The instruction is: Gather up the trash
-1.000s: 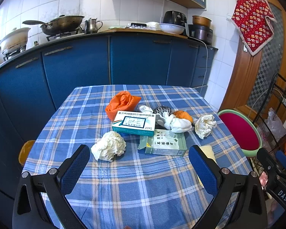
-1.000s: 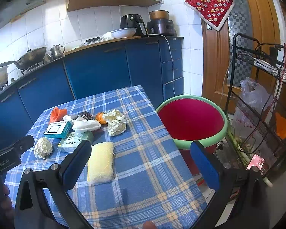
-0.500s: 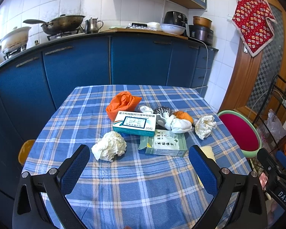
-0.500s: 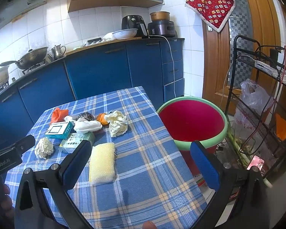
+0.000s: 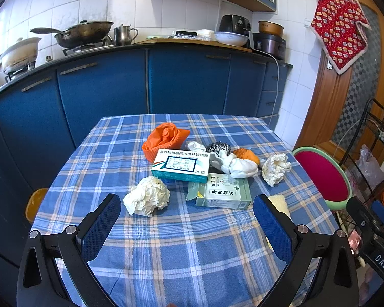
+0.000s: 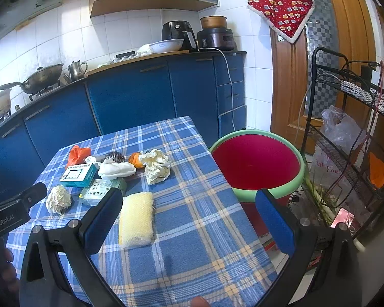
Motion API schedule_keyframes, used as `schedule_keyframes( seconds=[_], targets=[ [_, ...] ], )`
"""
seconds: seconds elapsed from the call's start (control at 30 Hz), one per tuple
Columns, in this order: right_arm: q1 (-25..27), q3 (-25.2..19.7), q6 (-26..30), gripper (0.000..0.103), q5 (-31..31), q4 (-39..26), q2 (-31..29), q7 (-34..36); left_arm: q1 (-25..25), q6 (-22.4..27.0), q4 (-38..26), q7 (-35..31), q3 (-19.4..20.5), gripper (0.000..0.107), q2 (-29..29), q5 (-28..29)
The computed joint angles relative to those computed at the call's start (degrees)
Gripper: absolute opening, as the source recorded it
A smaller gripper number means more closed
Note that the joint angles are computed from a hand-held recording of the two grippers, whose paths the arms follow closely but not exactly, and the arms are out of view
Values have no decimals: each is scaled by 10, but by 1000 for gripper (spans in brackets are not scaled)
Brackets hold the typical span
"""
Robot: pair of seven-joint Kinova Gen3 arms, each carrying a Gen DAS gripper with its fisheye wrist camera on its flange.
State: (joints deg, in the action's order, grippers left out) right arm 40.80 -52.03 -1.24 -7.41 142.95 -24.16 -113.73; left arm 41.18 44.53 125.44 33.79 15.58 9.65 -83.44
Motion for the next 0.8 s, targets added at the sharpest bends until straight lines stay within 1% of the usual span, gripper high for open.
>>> schedule_keyframes(
  seconds=[0.8],
  targets=[
    [2, -4, -1, 102, -4, -1, 0, 2, 2, 1, 3, 4, 0, 103, 6, -6]
  ],
)
